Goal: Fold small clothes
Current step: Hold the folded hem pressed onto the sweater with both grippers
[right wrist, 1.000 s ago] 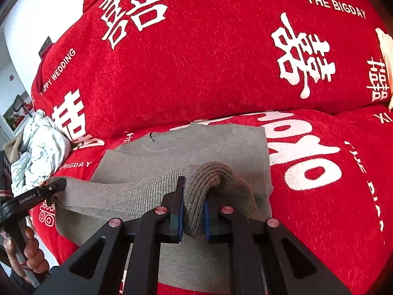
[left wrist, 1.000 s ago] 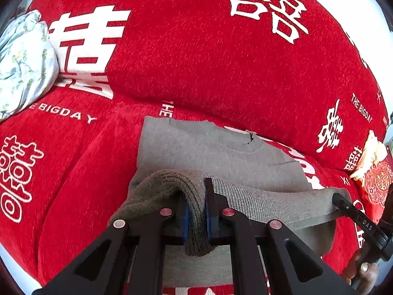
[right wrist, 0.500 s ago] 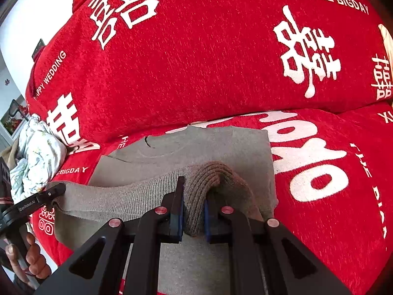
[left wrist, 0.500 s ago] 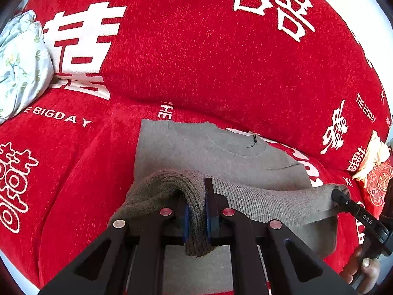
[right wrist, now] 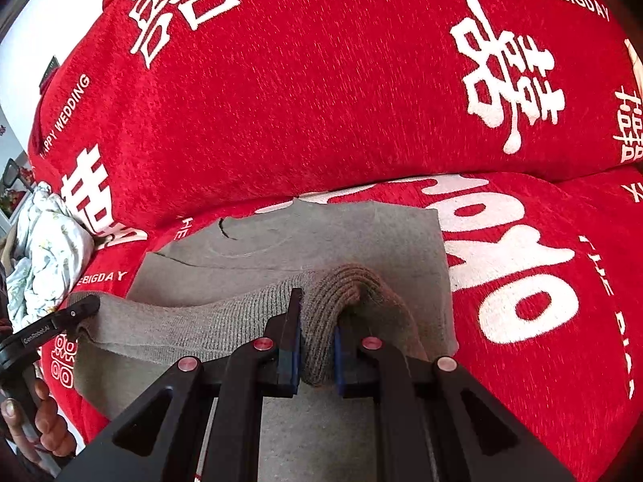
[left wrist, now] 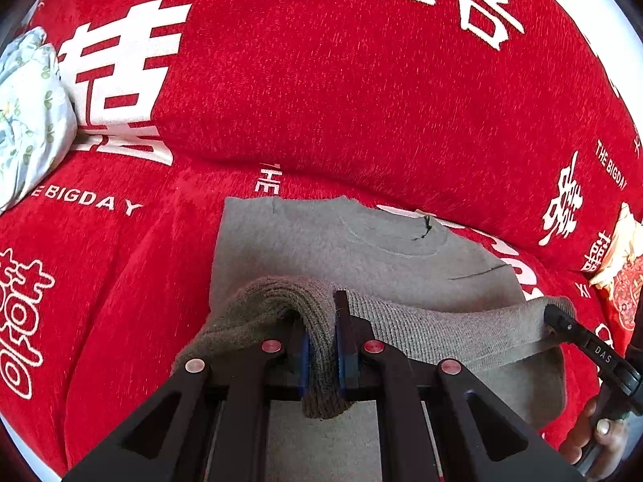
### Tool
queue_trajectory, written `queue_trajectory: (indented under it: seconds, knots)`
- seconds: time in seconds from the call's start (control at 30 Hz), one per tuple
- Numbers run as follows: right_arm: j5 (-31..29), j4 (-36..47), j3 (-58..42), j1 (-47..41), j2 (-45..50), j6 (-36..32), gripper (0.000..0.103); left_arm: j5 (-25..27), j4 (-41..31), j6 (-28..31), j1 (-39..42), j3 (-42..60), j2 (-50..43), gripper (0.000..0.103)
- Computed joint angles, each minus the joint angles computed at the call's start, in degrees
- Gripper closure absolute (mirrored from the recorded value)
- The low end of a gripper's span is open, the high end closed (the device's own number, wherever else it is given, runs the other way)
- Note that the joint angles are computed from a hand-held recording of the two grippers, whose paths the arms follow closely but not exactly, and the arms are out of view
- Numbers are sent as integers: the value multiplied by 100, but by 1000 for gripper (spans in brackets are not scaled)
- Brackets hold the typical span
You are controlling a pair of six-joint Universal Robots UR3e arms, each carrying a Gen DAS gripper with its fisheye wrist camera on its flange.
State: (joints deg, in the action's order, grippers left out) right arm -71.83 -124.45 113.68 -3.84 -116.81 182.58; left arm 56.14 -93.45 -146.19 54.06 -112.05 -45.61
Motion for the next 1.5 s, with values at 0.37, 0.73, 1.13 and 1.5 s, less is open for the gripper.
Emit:
queue_trajectory:
  seconds: [0.37,0.73,1.13,1.5]
  knots:
    - [-111,-250,-79,84,391,-33,90,444,1170,-746,-785,-137,-574,92]
    - [-112,-306,-370,74,646,-16,90,632,1634,-1135,-1213,145,-1072,92]
    - [-343,-515,-978,299,1402,70,90,1051,2463,-1692,-1830,421,-2038,92]
    - [-526,-807,-1046,435,2126,196,90,1288,3095,-1894,-2149,173,-2661,92]
